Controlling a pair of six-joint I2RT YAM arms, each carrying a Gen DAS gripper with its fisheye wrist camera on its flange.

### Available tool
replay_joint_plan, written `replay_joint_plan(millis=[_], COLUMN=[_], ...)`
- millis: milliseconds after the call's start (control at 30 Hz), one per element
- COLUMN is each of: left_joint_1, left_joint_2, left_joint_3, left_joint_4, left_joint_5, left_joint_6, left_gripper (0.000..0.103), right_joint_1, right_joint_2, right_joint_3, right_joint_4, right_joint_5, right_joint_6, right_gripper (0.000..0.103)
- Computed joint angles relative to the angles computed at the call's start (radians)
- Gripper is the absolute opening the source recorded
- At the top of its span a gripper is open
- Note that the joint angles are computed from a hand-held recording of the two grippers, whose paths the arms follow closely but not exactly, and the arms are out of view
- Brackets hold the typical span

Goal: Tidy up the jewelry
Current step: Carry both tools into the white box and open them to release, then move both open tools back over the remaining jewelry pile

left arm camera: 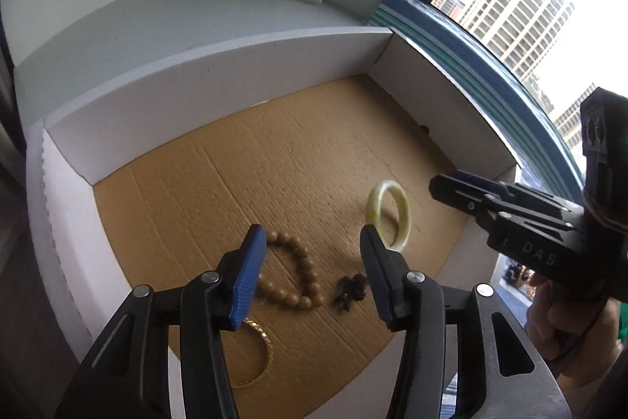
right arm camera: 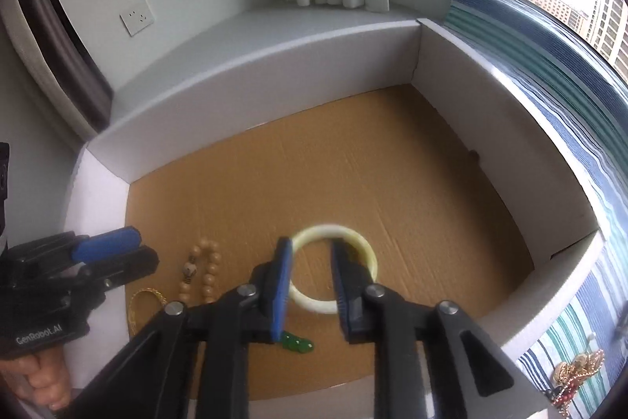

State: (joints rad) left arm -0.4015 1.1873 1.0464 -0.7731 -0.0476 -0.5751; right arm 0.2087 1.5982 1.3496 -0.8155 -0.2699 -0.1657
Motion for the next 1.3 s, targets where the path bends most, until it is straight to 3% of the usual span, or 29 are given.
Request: replay_joint_plan(millis=[133,233,433,600,767,933,1133,1300], left_joint_1=[-0.118,-0.284,-0.556,-0.682,-0.774,-0.842,-0.879,-0.893], left_joint_2=[-0.067,-0.087,0.022,0.164,0.301,0.396,0.461,0.504], left_joint_3=[0.012,0.033,0.100,0.165,0.270,0.367,0.434,0.474], left_joint_4=[-0.034,-0.067,-0.057,-0.037,-0.056,-0.109,-0.156,-0.178], left_joint_5=[-0.152,-0.300,-0.445,-0.477,-0.520,-0.581,-0.625,-0.649], left_joint_6=[-0.034,-0.093,-0.166,-0.194,-0.196,-0.191,-0.193,-0.193], left_gripper=[0.073,0.082,0.087,0.087,0.087,0.087,0.087,0.088], right_joint_1=[-0.027,-0.081,-0.345,-0.762,-1.210,-1.500,-1.665,-1.733], right_joint_2=[-0.142,-0.265,-0.512,-0.617,-0.548,-0.393,-0.235,-0.189], right_joint_3=[-0.046,-0.106,-0.288,-0.402,-0.435,-0.427,-0.402,-0.404], right_joint_4=[0.031,0.060,0.055,-0.062,-0.164,-0.171,-0.122,-0.103], right_joint_5=[-0.049,-0.084,-0.168,-0.333,-0.456,-0.482,-0.484,-0.480], right_joint_6=[0.009,-0.001,-0.145,-0.409,-0.741,-0.943,-0.984,-1.013], right_gripper=[0.041,0.051,0.054,0.054,0.054,0.054,0.054,0.054])
